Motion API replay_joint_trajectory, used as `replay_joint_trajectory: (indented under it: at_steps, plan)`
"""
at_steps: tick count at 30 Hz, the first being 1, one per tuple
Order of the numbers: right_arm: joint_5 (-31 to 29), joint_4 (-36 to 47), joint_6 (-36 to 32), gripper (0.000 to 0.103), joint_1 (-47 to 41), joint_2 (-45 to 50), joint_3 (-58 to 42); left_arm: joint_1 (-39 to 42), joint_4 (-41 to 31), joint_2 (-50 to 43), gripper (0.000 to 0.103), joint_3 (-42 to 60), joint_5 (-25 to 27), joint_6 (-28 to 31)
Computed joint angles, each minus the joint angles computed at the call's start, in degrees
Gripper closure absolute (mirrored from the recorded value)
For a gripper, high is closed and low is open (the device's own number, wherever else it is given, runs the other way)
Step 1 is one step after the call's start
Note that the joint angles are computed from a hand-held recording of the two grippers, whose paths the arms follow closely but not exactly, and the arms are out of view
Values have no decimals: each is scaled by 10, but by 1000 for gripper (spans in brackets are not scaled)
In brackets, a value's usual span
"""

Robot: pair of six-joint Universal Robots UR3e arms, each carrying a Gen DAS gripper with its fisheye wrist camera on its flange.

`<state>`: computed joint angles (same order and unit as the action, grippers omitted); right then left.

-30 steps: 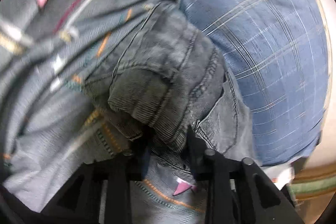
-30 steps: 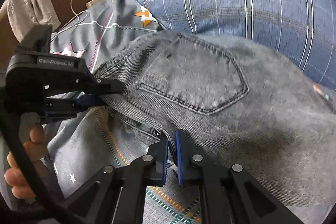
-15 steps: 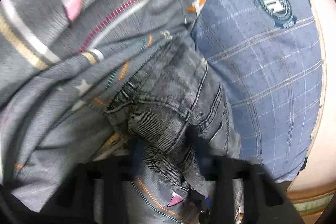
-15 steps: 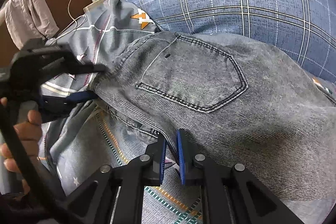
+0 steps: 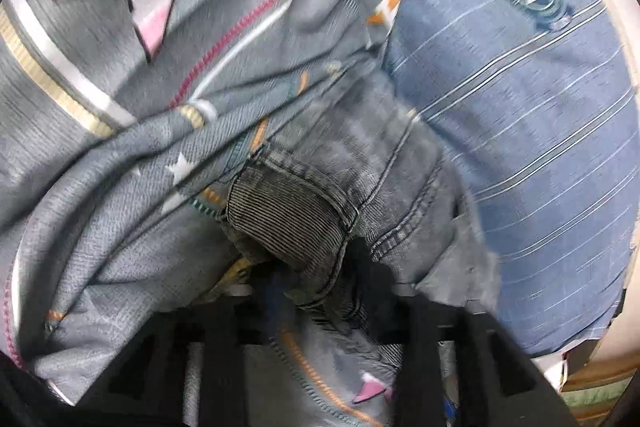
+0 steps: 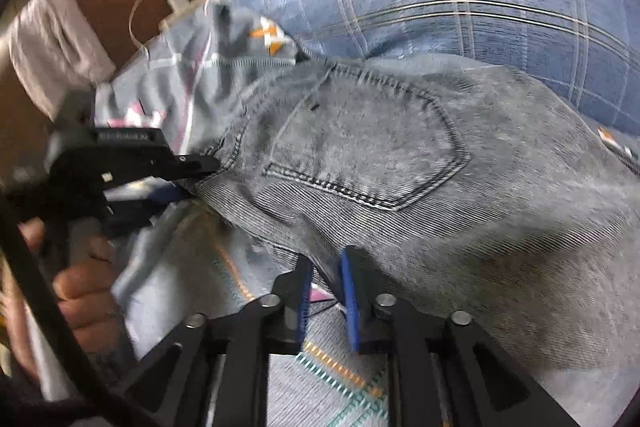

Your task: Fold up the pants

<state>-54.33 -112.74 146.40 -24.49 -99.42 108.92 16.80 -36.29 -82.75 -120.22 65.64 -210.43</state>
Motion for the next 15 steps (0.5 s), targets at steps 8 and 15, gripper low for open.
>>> replay_joint_trajectory:
  at_steps: [8, 15]
  plan:
    - [121, 364, -205, 33, -260, -93, -123, -170, 131, 11, 36, 32, 189, 15]
    - [199, 558, -329, 33, -445, 15, -264, -363, 210, -143, 28, 165, 243, 103]
